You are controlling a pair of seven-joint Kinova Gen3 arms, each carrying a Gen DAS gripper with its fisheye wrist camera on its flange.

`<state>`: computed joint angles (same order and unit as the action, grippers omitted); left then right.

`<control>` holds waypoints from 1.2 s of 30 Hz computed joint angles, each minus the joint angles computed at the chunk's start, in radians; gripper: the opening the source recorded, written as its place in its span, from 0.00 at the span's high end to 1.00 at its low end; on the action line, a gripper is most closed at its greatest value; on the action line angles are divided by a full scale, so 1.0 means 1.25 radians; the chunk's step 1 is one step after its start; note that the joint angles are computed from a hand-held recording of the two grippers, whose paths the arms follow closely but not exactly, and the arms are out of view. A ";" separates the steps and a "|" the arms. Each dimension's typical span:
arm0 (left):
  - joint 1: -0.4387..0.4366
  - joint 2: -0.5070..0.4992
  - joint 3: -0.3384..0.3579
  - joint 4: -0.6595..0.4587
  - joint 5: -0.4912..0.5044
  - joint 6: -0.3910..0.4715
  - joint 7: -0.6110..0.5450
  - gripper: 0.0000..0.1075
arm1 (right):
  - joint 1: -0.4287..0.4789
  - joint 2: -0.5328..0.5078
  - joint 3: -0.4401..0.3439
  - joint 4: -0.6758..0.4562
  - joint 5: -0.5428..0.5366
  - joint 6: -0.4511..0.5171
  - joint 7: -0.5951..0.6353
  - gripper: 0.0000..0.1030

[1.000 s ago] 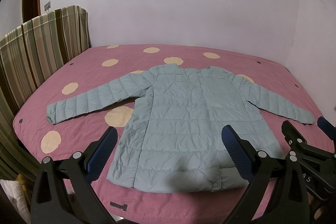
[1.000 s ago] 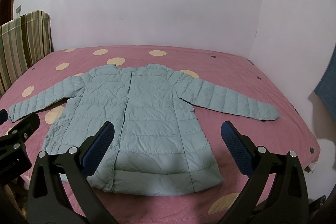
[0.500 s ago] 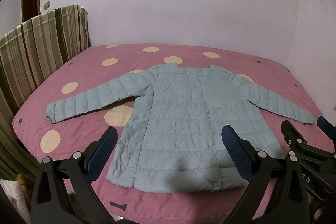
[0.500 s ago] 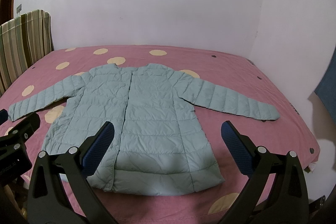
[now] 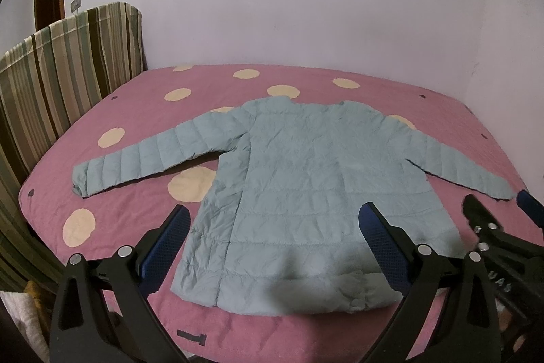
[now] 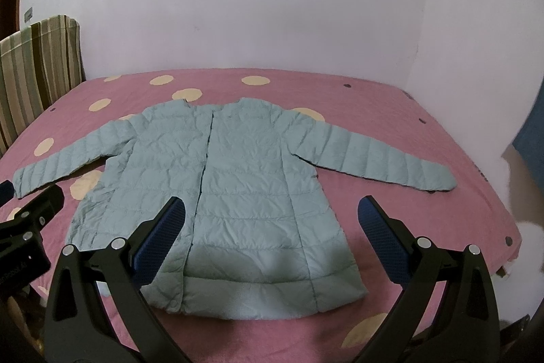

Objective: Fold large clothes

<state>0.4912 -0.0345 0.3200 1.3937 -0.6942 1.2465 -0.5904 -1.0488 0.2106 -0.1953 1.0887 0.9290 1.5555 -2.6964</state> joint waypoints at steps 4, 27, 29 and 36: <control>-0.024 0.024 -0.031 0.000 0.011 -0.005 0.002 0.08 | 0.040 -0.010 0.009 0.039 -0.033 -0.033 -0.015 0.02; -0.218 0.232 -0.279 0.040 0.004 -0.054 0.029 0.08 | 0.561 0.044 0.186 0.156 -0.283 -0.232 -0.070 0.23; -0.231 0.239 -0.287 0.042 0.020 -0.056 0.032 0.08 | 0.597 0.044 0.200 0.165 -0.303 -0.252 -0.085 0.23; -0.267 0.237 -0.295 0.055 0.082 -0.081 0.019 0.08 | 0.704 0.055 0.220 0.203 -0.387 -0.373 -0.104 0.23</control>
